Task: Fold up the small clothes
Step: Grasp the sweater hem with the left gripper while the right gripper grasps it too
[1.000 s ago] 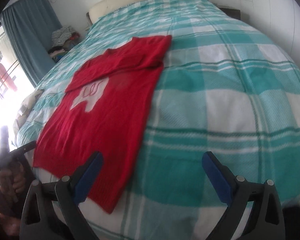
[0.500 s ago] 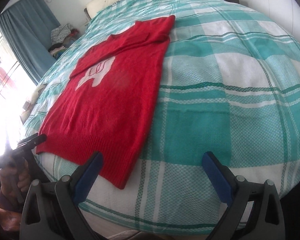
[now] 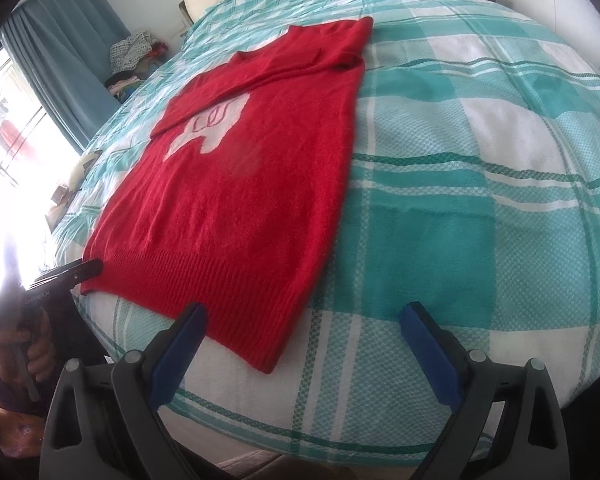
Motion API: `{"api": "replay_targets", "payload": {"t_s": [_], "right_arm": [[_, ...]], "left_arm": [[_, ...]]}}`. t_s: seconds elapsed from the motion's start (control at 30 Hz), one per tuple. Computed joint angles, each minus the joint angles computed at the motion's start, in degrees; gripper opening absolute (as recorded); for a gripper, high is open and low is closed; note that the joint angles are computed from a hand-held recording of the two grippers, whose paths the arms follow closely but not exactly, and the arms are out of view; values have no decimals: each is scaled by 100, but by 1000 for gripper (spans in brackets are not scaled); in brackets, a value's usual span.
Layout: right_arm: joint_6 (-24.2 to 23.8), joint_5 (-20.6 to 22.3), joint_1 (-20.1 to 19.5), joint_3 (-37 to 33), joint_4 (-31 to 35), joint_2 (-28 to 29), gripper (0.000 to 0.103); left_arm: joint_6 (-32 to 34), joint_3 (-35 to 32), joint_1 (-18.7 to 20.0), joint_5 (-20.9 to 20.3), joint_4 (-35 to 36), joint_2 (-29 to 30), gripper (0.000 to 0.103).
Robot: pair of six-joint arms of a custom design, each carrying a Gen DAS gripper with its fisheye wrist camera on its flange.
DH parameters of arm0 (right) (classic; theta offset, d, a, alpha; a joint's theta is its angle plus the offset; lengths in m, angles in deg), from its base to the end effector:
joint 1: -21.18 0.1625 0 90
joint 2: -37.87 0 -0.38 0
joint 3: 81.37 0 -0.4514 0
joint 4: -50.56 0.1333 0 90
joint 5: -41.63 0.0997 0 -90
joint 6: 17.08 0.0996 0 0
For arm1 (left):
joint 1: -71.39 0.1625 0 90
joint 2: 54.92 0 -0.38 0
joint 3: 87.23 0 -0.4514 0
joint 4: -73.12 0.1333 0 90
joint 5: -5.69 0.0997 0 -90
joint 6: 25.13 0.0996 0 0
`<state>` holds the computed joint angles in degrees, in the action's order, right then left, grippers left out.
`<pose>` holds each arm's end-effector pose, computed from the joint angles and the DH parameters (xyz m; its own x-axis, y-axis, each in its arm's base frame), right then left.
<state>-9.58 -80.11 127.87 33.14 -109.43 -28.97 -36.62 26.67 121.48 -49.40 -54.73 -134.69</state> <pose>0.2434 -0.5302 0.1377 -0.8992 0.0632 0.4329 -0.1496 0.8854 -0.4401 -0.2043 -0.5409 0.2082 -0.7673 0.3352 -0.5467 0.4974 0.8492 -0.1773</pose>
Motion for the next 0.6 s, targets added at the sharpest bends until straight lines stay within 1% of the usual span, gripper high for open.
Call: {"api": "replay_targets", "payload": {"t_s": [0.03,0.07,0.1,0.13,0.2,0.27,0.33,0.37,0.47,0.53,0.6], "right_arm": [[-59,-47,2,-120,248,91,60],[-163,-159,37,-243,468,183,30],[-275,-70,43,-295,547,197,11],[-253,7,49,-305,561,162,4],[-303,70,77,-360,495,89,3],[-445,140,99,-494,303,50,3],[-622,221,88,-803,116,125,3],[-728,238,74,-1042,53,225,3],[-1067,276,-58,-1996,-181,739,3],[-1230,327,-177,-2816,-187,1219,3],[-1231,409,-337,-3707,42,1737,4]], "left_arm": [[-8,-68,-8,-73,140,26,9],[-34,-121,-19,-112,228,32,8],[-33,-174,-10,-203,277,19,7],[-55,-260,35,-386,296,3,6],[-161,-484,200,-851,192,-13,6],[-172,-855,378,-1235,-21,153,6],[-115,-1408,581,-1536,-314,536,6],[-46,-1751,671,-1612,-461,810,6],[301,-3021,882,-1607,-692,1855,6],[393,-4005,1016,-1562,-568,2617,6],[416,-5006,1133,-1404,-285,3356,6]]}}
